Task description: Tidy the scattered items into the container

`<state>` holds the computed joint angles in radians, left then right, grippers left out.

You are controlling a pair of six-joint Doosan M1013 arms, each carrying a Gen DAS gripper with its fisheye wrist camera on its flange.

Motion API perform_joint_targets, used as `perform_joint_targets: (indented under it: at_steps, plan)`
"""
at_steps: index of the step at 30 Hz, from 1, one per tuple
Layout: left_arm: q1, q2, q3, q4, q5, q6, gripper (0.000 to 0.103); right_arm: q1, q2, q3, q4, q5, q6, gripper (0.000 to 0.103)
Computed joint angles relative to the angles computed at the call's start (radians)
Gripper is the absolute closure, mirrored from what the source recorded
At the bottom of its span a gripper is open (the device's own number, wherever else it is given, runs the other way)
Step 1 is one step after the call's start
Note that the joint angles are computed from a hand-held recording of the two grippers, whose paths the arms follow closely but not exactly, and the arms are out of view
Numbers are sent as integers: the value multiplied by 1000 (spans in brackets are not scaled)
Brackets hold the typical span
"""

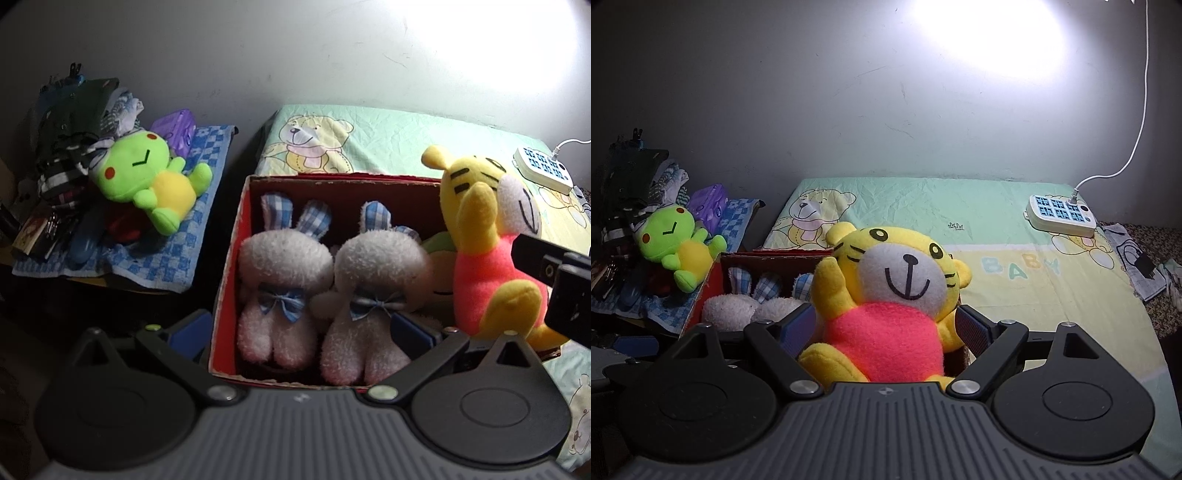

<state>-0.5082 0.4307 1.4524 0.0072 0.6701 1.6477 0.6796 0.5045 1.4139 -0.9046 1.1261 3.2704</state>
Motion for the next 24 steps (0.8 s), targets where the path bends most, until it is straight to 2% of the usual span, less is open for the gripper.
perform_joint_targets:
  at_steps: [18, 24]
  plan:
    - [-16, 60, -56, 59, 64, -49, 1, -43, 5, 19, 84, -75, 11, 19]
    - [-18, 68, -61, 40, 69, -28, 0, -49, 11, 18, 102, -93, -2, 19]
